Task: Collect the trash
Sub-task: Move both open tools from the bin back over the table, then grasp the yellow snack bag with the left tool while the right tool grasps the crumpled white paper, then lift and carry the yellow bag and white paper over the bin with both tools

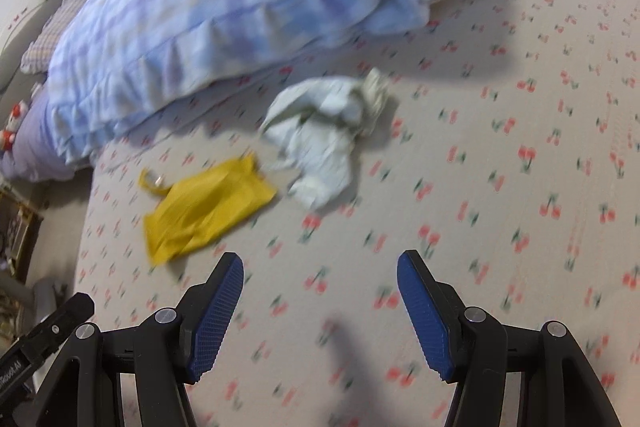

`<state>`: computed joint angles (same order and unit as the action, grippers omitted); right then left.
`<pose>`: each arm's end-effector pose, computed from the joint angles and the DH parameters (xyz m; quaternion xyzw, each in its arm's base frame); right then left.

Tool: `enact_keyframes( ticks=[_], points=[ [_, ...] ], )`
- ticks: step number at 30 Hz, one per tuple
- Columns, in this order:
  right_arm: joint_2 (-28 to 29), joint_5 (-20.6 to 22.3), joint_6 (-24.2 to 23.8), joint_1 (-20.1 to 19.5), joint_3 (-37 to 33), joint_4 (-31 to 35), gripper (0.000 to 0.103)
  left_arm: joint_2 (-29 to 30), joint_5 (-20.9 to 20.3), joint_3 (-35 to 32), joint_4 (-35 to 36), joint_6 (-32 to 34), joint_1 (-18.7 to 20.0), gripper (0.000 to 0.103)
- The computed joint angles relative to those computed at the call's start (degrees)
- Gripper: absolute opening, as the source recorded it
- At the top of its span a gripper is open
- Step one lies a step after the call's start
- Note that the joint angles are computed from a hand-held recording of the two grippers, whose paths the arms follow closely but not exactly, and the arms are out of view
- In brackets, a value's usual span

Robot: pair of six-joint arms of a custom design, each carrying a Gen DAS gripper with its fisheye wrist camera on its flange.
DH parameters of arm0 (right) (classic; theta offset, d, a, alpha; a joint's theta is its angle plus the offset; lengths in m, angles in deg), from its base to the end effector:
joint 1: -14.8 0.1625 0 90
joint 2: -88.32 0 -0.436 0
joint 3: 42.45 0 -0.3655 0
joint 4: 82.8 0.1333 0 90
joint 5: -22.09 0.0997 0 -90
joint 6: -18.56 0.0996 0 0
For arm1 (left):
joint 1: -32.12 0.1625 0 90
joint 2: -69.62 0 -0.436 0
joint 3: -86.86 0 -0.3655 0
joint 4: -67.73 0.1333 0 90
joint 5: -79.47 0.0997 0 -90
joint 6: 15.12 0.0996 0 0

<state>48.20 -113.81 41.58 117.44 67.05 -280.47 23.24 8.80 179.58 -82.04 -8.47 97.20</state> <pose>0.1879 -0.5557 0.1087 -0.2060 -0.8548 0.4003 0.2582 -0.1323 -0.6794 0.1455 0.2474 0.9475 -0.1403 0.1463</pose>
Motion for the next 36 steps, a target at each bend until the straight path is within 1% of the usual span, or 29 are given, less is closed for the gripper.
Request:
enact_keyframes(
  ticks=[4, 6, 8, 10, 11, 12, 13, 16, 17, 18, 19, 23, 25, 26, 27, 30, 34, 36],
  points=[
    [0.9, -0.2, -3.5, -1.9, -1.2, -2.8, 0.069, 3.3, -1.5, -1.2, -2.5, 0.2, 0.0, 0.075],
    [1.4, 0.3, -5.2, -2.8, -2.1, -3.9, 0.069, 4.6, -2.0, -2.0, -2.7, -0.3, 0.1, 0.065],
    [2.0, 1.1, -6.6, -3.6, -3.1, -4.6, 0.069, 5.8, -2.7, -2.7, -3.4, -0.7, 0.2, 0.061],
    [2.6, 1.9, -7.9, -4.2, -4.2, -4.6, 0.069, 6.8, -3.4, -3.0, -4.8, -0.6, 0.3, 0.057],
    [3.0, 2.1, -8.7, -4.4, -5.0, -4.4, 0.069, 7.1, -3.5, -2.9, -6.0, -0.2, 0.3, 0.053],
    [3.5, 1.9, -9.6, -4.5, -5.8, -3.9, 0.069, 7.4, -3.9, -3.2, -5.9, 0.0, 0.4, 0.049],
    [4.1, 1.5, -10.6, -4.6, -6.7, -3.4, 0.069, 7.8, -4.0, -3.4, -6.5, 0.2, 0.3, 0.048],
    [5.5, 0.8, -13.0, -4.8, -9.0, -2.6, 0.065, 8.5, -4.7, -4.0, -6.7, 0.7, 0.5, 0.037],
    [5.8, 1.0, -13.4, -4.9, -9.6, -2.5, 0.063, 8.6, -4.3, -3.9, -7.2, 1.1, 0.4, 0.031],
    [6.0, 1.2, -13.8, -5.1, -10.0, -2.5, 0.061, 8.9, -4.1, -3.9, -7.5, 1.4, 0.3, 0.028],
    [6.4, 1.2, -14.3, -5.2, -10.6, -2.3, 0.059, 8.9, -4.2, -3.9, -7.8, 1.8, 0.4, 0.028],
    [7.8, -0.7, -15.8, -5.1, -12.6, -2.0, 0.045, 9.3, -4.0, -4.0, -7.9, 2.3, 0.3, 0.026],
    [8.1, -1.7, -16.4, -5.0, -12.9, -1.8, 0.033, 9.1, -3.9, -3.8, -8.1, 2.7, 0.3, 0.025],
    [8.0, -1.8, -16.4, -5.0, -12.9, -1.3, 0.020, 8.9, -3.7, -3.5, -8.2, 2.9, 0.3, 0.025],
    [7.9, -2.0, -16.2, -5.0, -12.8, -0.8, 0.015, 9.0, -3.5, -3.4, -8.3, 3.1, 0.2, 0.024],
    [7.3, -1.8, -16.0, -5.0, -12.1, 0.5, 0.011, 8.4, -3.2, -2.9, -8.3, 3.6, 0.0, 0.023],
    [6.1, -2.0, -15.7, -4.4, -10.4, 0.6, 0.011, 7.0, -3.3, -1.8, -8.5, 3.9, -0.4, 0.020],
    [4.7, -1.6, -15.0, -4.1, -8.2, -0.5, 0.011, 5.9, -3.6, -0.8, -8.7, 4.4, -0.6, 0.018]
  ],
)
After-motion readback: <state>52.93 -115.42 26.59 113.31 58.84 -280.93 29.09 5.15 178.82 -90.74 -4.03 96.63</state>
